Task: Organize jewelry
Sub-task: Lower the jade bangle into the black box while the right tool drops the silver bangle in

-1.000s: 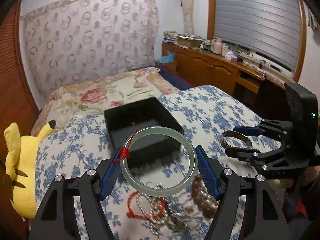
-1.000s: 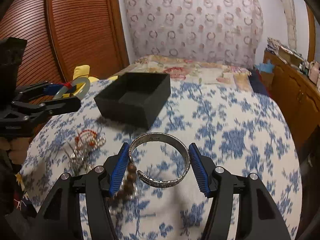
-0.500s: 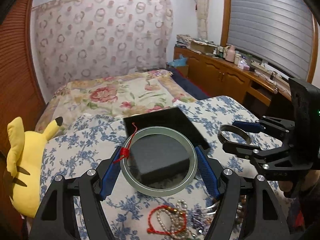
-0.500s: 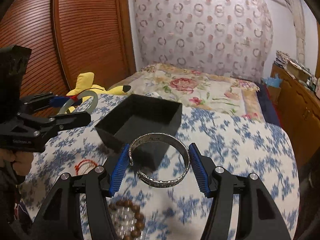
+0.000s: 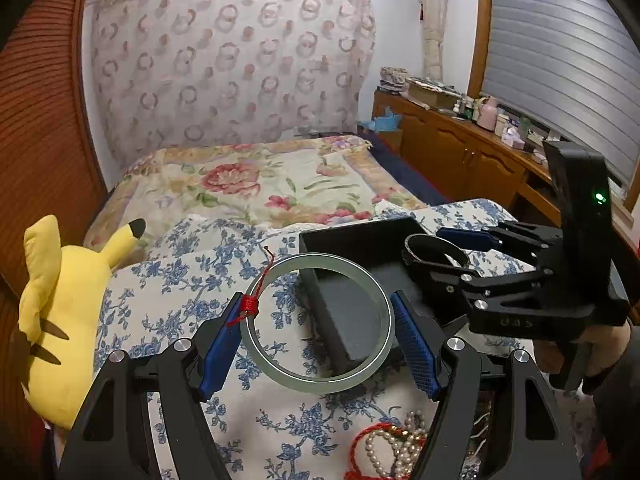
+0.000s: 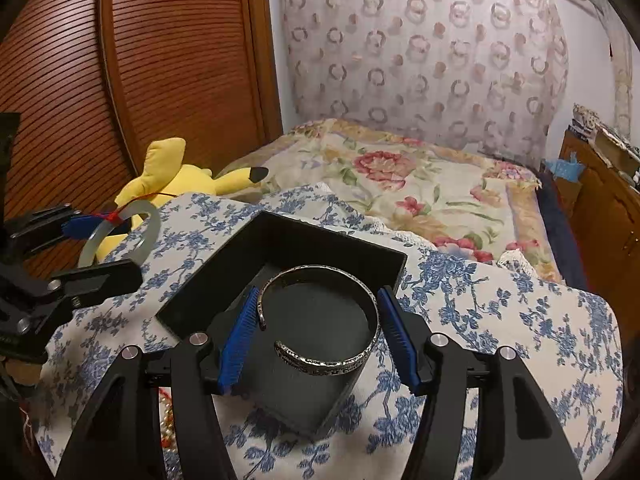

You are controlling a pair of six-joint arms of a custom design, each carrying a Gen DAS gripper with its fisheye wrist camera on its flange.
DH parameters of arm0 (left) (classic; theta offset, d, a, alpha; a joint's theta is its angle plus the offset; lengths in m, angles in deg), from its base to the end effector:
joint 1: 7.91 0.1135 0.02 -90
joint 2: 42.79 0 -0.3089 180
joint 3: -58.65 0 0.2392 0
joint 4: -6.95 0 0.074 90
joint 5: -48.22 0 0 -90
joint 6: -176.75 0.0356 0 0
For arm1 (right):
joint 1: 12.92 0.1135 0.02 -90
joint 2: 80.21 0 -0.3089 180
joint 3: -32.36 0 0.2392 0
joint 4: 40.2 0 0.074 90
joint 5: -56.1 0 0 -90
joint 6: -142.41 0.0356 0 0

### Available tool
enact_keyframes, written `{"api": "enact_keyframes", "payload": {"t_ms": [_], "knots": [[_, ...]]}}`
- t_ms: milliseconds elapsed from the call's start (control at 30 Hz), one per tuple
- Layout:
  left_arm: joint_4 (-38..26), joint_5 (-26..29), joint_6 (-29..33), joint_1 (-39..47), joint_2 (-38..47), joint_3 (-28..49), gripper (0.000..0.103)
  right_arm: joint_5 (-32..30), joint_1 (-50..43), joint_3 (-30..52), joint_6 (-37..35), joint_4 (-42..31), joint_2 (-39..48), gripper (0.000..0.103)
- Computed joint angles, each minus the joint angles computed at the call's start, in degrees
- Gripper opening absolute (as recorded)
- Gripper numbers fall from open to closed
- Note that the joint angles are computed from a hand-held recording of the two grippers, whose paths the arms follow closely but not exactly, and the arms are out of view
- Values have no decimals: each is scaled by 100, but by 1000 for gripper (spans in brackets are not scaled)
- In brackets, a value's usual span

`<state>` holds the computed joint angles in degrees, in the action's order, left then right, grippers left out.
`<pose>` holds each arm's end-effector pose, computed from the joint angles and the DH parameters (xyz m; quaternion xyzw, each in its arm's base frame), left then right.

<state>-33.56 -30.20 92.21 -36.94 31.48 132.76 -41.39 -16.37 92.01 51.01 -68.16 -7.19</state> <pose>0.2221 -0.1315 0.3392 0.3082 0.8510 -0.1745 0.3877 0.2444 -0.0101 0.2814 -0.0106 0.9095 0.0421 0.4133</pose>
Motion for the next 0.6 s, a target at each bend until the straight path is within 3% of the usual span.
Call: {"api": "enact_keyframes", "payload": {"t_ms": [100, 600], "knots": [[35, 33, 10, 40, 31, -8, 69, -137, -88, 42, 39, 30, 60, 70], [240, -487, -208, -856, 543, 209, 69, -730, -1260, -115, -188, -341, -712, 70]]}}
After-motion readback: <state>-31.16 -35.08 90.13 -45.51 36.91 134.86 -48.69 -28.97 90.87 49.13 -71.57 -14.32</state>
